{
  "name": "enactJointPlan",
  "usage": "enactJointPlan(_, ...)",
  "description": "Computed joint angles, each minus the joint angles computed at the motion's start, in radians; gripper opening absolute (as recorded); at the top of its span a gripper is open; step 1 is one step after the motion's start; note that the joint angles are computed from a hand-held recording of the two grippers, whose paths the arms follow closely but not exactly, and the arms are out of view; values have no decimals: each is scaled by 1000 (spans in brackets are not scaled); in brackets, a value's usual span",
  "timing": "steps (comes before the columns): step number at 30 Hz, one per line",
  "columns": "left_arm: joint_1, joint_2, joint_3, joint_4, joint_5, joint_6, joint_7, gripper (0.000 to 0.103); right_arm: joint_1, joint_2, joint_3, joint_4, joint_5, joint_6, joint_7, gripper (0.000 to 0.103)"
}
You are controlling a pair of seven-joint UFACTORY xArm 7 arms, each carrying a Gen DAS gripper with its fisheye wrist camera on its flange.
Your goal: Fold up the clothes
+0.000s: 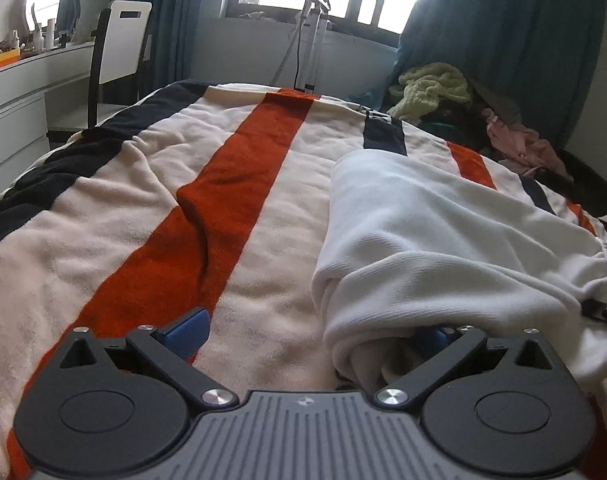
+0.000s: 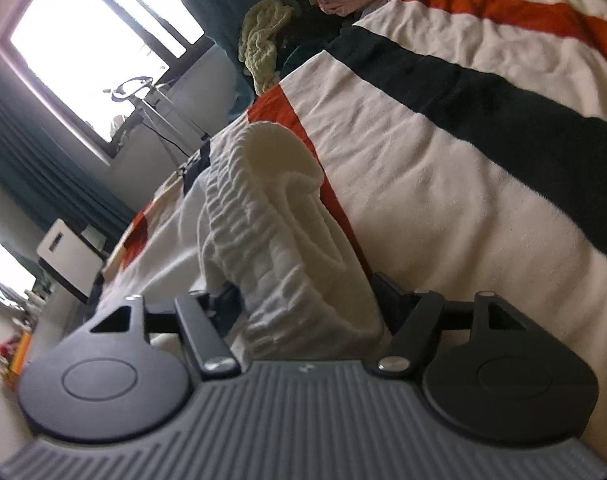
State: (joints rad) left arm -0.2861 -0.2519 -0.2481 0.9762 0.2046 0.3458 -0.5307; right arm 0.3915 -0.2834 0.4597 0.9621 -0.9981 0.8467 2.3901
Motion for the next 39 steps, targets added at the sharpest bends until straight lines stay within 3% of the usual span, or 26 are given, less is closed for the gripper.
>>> enactJointPlan(4, -6, 4, 11, 0, -29, 4, -1, 103, -25, -41, -26, -83, 0, -154, 135, 77)
enactJointPlan(8, 37, -4, -29, 1, 67, 6, -71, 103, -68, -45, -20, -115, -38, -258, 173, 83)
enactJointPlan(12, 35, -6, -24, 2, 75, 16, -95, 103, -102, -51, -11, -113, -48, -316, 190, 83)
enactJointPlan(16, 24, -6, -13, 2, 56, 24, -98, 103, -124, -56, 20, -96, -82, -306, 188, 71)
enactJointPlan(20, 5, -6, 2, 5, 21, 33, -75, 103, -88, -24, 3, -57, 19, -245, 8, 55)
enactJointPlan(24, -60, -32, 70, -6, -145, 42, 42, 101, -91, -57, 19, -56, 9, -209, 26, 45)
enactJointPlan(27, -156, -77, 162, -36, -382, 32, 211, 101, -128, -140, 50, -95, -43, -222, 144, 42)
enactJointPlan(31, -269, -145, 262, -87, -665, -12, 394, 102, -156, -182, 94, -93, -5, -156, 130, 40)
enactJointPlan(34, -324, -149, 301, -93, -810, -73, 487, 103, -166, -182, 97, -103, 45, -152, 124, 40)
enactJointPlan(39, -359, 8, 351, 51, -1011, 44, 579, 103, -178, -161, 102, -95, 82, -158, 89, 41)
